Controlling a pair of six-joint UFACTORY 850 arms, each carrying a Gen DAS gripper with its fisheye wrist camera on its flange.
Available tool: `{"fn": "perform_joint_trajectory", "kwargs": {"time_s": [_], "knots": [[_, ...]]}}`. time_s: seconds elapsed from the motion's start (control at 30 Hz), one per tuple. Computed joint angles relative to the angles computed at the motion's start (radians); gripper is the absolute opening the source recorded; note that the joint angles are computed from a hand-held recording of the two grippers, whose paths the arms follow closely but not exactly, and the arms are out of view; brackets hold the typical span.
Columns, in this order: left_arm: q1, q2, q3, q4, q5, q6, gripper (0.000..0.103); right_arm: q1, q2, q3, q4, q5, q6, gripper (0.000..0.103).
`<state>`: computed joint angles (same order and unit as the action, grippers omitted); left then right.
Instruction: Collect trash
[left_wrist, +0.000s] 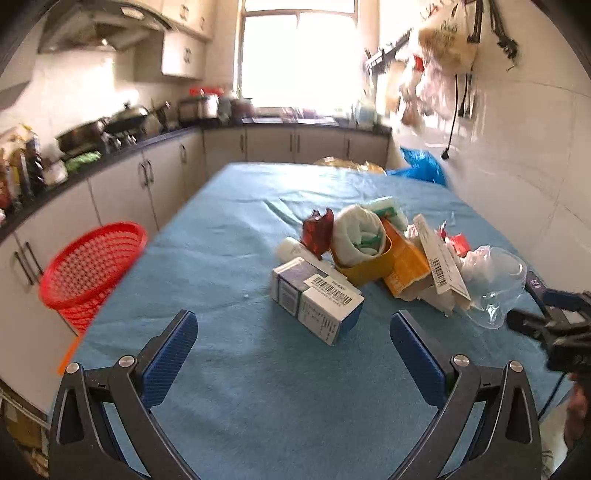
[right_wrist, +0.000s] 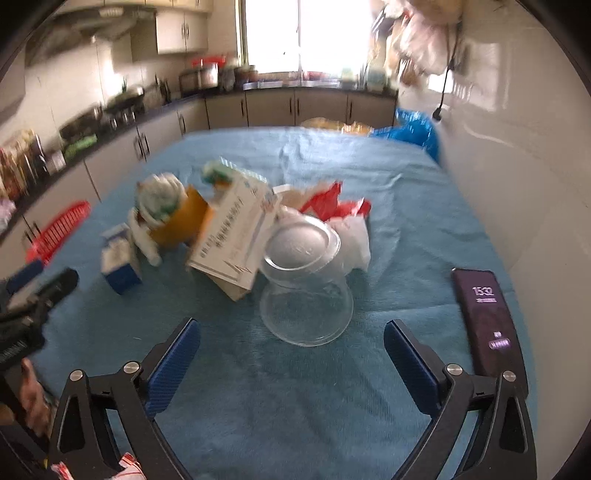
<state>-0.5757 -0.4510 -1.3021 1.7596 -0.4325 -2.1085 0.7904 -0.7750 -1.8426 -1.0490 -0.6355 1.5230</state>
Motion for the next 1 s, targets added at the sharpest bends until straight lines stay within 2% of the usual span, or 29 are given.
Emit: {"fn": "perform_joint_trajectory", "kwargs": {"time_s": [0.1,0.17,0.27,0.47,0.67,1.0], "knots": [[-0.034,0.024,0.048,0.044,-0.097,-0.034,0.103,0.037,0.036,0.071,-0.203,-0.054,0.24,0.098],[-0.045,0.03,0.059,0.045,-0.122,-0.039,0.103,0.049,0.038,0.083,-0.236,-0.077,0.305,0.098],[-0.051,0.041,0.075,0.066,-0.113,-0.068,0.103,0.062,0.039,0.106,-0.254,-0.107,0.386,0.096],[-0.065,0.058,0.098,0.091,-0.126,-0.1,0.103,0.068,0.031,0.097,-0.17,-0.128,0.345,0.09],[-0.071,0.059,0.098,0.072,-0.124,-0.084,0.103,0.081,0.035,0.105,-0.182,-0.181,0.343,0.09],[-0.072,0.054,0.085,0.023,-0.109,-0.022,0.103,0.083,0.02,0.089,-0.154,-0.2,0.287,0.088]]}}
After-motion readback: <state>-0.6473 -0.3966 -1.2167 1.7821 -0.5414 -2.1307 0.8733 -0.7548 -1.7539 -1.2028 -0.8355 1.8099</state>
